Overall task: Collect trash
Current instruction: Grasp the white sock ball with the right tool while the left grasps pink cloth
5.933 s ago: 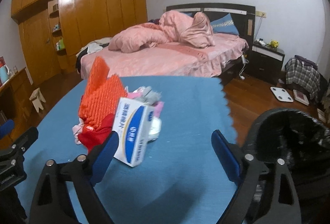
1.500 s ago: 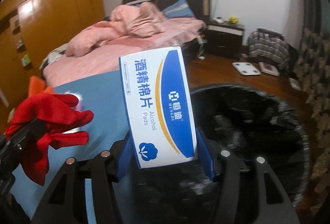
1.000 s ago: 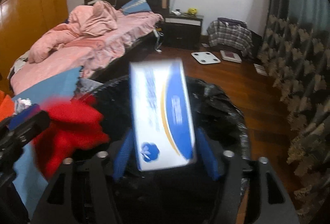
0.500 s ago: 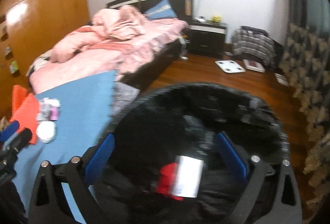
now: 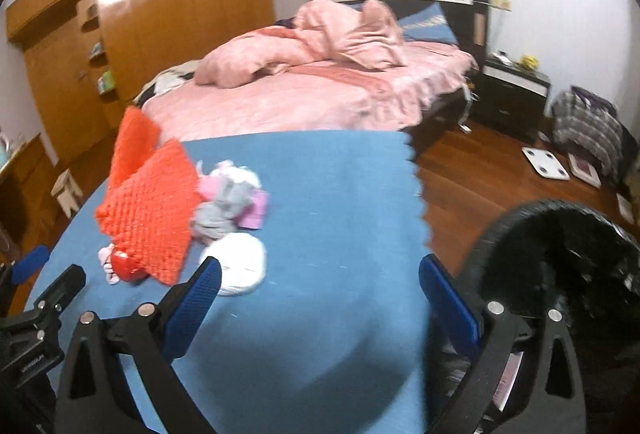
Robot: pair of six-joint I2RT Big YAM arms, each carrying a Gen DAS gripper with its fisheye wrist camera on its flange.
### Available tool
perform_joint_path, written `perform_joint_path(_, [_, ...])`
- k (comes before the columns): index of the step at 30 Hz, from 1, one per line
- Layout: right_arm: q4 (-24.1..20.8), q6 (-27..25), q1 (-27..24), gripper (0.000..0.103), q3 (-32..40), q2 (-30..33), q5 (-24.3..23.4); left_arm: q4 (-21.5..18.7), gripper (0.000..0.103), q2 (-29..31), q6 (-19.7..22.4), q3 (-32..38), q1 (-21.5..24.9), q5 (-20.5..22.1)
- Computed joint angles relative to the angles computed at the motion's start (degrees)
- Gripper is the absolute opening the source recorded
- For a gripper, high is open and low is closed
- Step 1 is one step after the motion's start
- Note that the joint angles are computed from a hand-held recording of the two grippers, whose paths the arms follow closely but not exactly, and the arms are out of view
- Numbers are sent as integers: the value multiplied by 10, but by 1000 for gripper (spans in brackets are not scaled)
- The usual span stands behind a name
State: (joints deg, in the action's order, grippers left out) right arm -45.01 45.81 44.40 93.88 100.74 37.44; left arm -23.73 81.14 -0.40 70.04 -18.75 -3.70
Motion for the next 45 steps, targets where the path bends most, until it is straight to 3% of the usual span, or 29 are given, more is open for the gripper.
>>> perform_joint_path(7, [-19, -26, -2, 96, 69, 66, -29, -4, 86, 24, -9, 6, 29, 1])
perform_joint_path(12, [-40, -34, -7, 90, 101, 97, -55, -13, 86, 33, -14, 12, 36, 8])
perform_joint_path(15, [-52, -38, -11, 80, 117, 114, -79, -17, 86, 35, -19, 13, 37, 12])
perform_joint_path(19, [-29, -60, -11, 43, 112, 116, -126, -16, 86, 38, -20, 12, 44, 22])
perform_joint_path(21, [-27, -65, -8, 38, 112, 115, -124, -21, 86, 41, -20, 16, 45, 26])
perform_joint_path(29, [-22, -41, 0, 36, 76, 85, -91, -46, 68, 70, -17, 49, 49, 32])
perform_joint_path(34, [-28, -35, -3, 36, 71, 82, -90, -85, 52, 104, -14, 84, 51, 70])
perform_joint_path(36, [-31, -32, -4, 36, 71, 85, -94, -84, 31, 107, -2, 88, 50, 93])
perform_joint_path(37, [-33, -29, -5, 36, 71, 86, -97, -83, 27, 107, 9, 88, 47, 101])
perform_joint_path(39, [-33, -29, -5, 36, 70, 85, -96, -78, 26, 105, 16, 85, 44, 94])
perform_joint_path(45, [-29, -26, -3, 36, 62, 79, -92, -60, 24, 84, -19, 63, 59, 106])
